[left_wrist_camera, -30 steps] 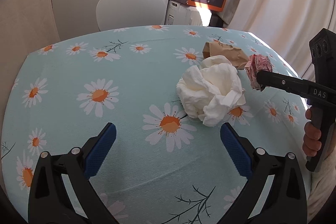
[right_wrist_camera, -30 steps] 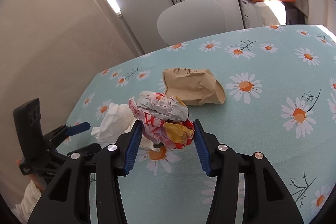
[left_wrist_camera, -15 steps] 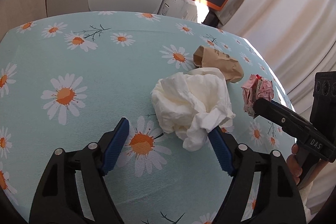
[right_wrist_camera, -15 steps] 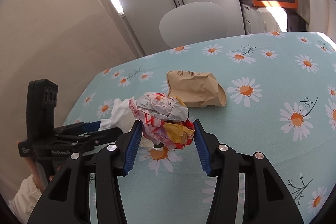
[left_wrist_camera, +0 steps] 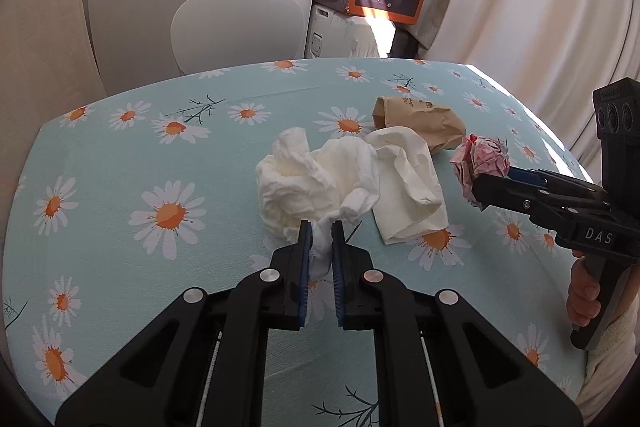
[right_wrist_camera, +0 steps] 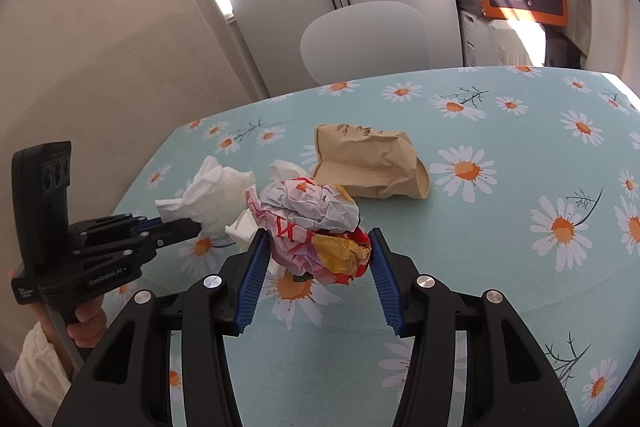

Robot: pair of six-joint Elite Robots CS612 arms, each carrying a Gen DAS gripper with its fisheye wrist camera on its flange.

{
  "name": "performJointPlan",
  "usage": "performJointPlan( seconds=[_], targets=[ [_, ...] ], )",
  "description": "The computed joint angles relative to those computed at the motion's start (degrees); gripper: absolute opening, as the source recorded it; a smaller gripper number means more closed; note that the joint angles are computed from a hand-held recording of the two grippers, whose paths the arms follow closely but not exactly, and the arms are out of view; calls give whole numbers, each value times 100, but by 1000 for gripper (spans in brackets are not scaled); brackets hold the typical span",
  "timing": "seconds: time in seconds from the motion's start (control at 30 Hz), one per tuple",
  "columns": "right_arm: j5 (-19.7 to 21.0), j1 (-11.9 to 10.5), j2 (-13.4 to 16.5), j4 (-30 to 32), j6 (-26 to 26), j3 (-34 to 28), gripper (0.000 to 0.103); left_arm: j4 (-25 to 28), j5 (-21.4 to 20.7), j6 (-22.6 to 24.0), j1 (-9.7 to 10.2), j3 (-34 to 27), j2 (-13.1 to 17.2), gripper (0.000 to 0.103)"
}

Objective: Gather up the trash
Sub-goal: 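Lift the wrapper and tissue and carry both to the black bin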

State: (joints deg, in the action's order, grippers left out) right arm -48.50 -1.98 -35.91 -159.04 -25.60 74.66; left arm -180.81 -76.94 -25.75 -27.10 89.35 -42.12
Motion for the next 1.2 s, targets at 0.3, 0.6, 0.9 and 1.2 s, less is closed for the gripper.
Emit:
performJointPlan(
  seconds=[0.3, 0.6, 0.9, 1.2],
  targets=[
    [13, 19, -32, -92, -202, 73, 47, -123, 467, 208, -120, 175, -107, 9],
    [-206, 78, -68, -253, -523, 169, 47, -277, 837, 269, -194, 329, -193, 9],
    [-487, 98, -210, -725, -683, 461, 47, -506, 858, 429, -201, 417, -275, 9],
    [-485, 68, -381, -791, -707, 668, 47, -660, 925, 750, -302, 573, -391, 9]
  ],
)
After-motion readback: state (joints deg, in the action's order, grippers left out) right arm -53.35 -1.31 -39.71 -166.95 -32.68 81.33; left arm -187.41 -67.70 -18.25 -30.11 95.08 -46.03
